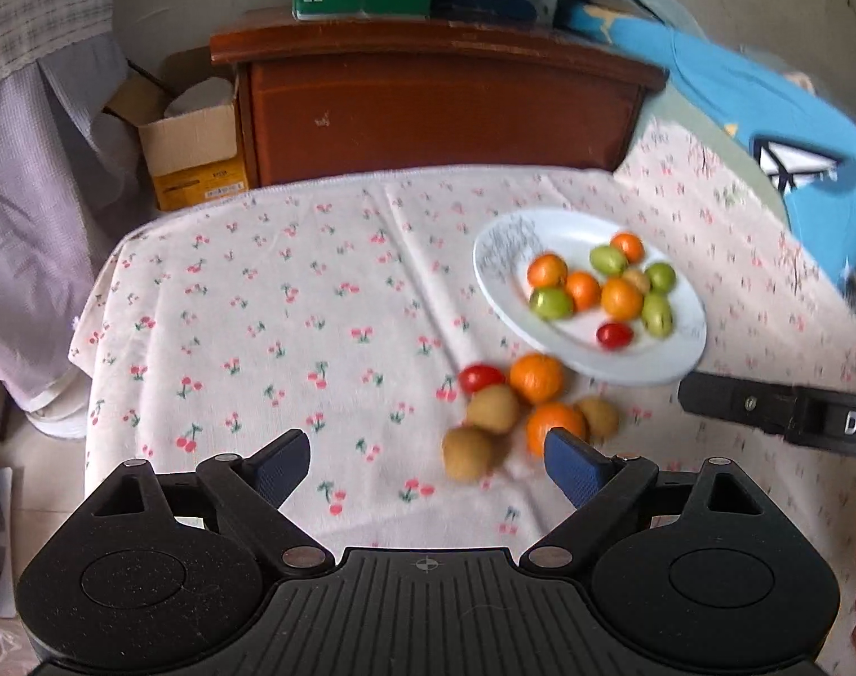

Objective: Organize fruits
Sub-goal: 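Move both open grippers back over the remaining fruit pile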

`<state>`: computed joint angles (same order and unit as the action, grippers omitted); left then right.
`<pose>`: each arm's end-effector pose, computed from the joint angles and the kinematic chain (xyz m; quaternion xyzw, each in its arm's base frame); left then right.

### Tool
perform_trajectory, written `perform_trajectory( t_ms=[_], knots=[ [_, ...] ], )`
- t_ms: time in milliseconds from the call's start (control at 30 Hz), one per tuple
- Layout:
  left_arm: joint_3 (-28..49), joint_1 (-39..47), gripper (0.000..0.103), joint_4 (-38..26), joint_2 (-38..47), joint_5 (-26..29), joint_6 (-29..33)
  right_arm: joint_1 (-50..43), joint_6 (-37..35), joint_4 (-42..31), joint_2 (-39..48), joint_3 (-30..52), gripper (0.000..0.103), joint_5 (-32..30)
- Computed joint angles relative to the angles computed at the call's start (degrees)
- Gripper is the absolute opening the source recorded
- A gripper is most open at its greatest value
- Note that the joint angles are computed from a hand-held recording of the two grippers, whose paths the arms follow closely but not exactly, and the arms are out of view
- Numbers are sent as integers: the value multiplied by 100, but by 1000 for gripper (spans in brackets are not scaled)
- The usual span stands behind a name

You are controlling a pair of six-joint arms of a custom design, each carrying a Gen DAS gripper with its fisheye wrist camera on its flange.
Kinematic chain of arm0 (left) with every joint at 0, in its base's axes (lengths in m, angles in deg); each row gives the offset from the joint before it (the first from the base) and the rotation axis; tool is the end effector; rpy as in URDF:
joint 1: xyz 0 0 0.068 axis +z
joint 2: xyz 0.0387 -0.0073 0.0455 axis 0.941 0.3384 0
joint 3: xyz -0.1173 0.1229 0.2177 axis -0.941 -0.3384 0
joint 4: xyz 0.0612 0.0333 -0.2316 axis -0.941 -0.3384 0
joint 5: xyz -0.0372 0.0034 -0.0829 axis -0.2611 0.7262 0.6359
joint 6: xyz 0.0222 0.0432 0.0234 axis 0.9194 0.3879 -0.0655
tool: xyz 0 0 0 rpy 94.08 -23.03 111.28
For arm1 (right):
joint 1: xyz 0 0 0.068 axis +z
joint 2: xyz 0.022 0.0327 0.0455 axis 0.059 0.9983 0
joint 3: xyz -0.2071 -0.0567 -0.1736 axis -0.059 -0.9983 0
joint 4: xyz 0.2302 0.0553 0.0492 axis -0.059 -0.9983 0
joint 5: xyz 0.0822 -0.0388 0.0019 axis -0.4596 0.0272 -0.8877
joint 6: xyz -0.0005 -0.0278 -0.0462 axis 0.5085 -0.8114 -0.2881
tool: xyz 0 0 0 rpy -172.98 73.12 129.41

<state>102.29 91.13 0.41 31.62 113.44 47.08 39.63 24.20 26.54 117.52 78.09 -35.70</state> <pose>0.2602 0.0815 0.2039 0.1449 0.9241 -0.0973 0.3399 0.2064 0.1395 0.1982 0.1183 0.8931 0.1748 0.3973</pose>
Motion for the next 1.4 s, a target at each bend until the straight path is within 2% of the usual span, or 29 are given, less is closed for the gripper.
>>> perform_trajectory(
  t_ms=[133, 300, 500, 767, 1000, 1100, 1233, 1400],
  knots=[
    [-156, 65, 92, 130, 53, -19, 219, 103, 132, 106, 110, -91, 64, 26],
    [-341, 162, 92, 358, 140, 197, 278, 76, 218, 409, 367, -141, 50, -116],
    [-479, 122, 92, 677, 291, 408, 240, -16, 299, 870, 746, -164, 38, -350],
    [-612, -38, 91, 1081, 426, 465, 223, -197, 523, 1285, 1034, -162, 32, -565],
    [-631, -126, 90, 1397, 593, 497, -78, -199, 484, 1360, 1238, -47, 32, -601],
    [-627, -179, 87, 1419, 656, 470, -51, -218, 521, 1396, 1324, -15, 32, -608],
    [-621, -247, 69, 1365, 726, 415, 119, -247, 614, 1489, 1498, 8, 32, -662],
    [-624, -247, 65, 1441, 799, 480, 79, -308, 698, 1704, 1578, -27, 25, -732]
  ],
)
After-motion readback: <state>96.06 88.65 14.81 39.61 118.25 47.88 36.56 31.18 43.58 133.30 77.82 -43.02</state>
